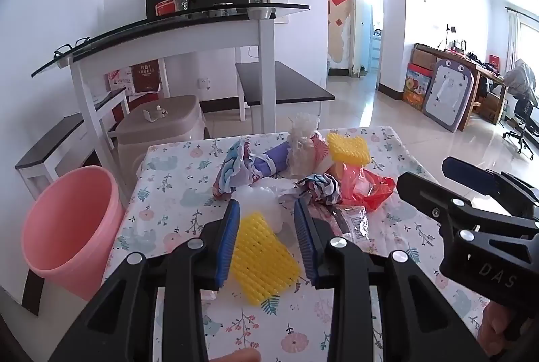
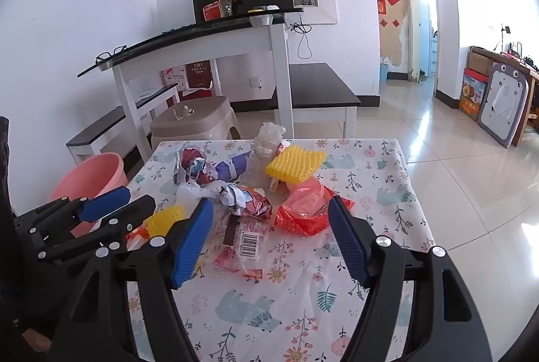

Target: Collect trash

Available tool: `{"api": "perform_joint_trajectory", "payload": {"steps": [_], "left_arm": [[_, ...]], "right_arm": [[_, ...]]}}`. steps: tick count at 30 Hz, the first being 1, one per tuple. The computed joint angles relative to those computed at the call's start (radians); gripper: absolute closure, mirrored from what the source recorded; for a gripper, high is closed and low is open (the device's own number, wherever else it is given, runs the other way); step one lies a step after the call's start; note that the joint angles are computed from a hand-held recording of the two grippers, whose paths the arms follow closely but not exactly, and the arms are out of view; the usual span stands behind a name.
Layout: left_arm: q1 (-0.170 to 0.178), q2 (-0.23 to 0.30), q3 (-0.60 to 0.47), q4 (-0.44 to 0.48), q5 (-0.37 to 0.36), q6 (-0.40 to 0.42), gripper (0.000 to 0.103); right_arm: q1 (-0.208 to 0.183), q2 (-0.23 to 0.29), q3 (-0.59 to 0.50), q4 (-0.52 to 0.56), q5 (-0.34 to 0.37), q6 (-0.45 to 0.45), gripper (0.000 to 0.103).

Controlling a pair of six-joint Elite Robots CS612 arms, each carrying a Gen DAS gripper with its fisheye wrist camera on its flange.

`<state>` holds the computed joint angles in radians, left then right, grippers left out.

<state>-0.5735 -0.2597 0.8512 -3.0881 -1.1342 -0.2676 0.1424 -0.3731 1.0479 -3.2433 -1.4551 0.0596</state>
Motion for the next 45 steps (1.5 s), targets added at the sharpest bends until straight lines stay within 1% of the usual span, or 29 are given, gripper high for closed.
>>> {"api": "perform_joint_trajectory", "payload": {"steps": [6,9,11,12,13,14,21,45], "left_arm": [[0.003,-0.001,-0.003,0.012,-0.020,-0.004,0.070],[0.011,-0.008,0.003,0.020,-0.024,-0.014,0.070],[0.013,-0.005,-0.004,0.027,-0.023,-0.022,0.070],[0.009,-0.011,0.003,0.028,-0.011,-0.027,0.070],[0.000,-0.018,0.031,-0.007,0.013,-0.027,0.070],[-0.001,-0.018,0.035,-0.014,0.018,-0.027,0.070],[-0.002,-0.026,0.051,-0.034,0.023,-0.023,0.070],[-0.001,-0.029,0.062,-0.041,0.028,-0.031,0.070]], "right_arm": [[0.000,-0.003,0.010,-0.010,0.008,0.002,0.032],[0.000,-0.008,0.019,-0.021,0.010,-0.003,0.032],[0.001,-0.011,0.025,-0.033,0.007,-0.005,0.032],[0.000,-0.017,0.032,-0.038,0.008,-0.005,0.032],[0.000,-0.019,0.035,-0.044,0.009,-0.005,0.032],[0.000,-0.011,0.030,-0.052,0.011,-0.002,0.032],[0.003,-0.011,0.035,-0.088,0.003,0.007,0.032],[0.005,-0.005,0.026,-0.072,0.005,0.003,0.032]]}}
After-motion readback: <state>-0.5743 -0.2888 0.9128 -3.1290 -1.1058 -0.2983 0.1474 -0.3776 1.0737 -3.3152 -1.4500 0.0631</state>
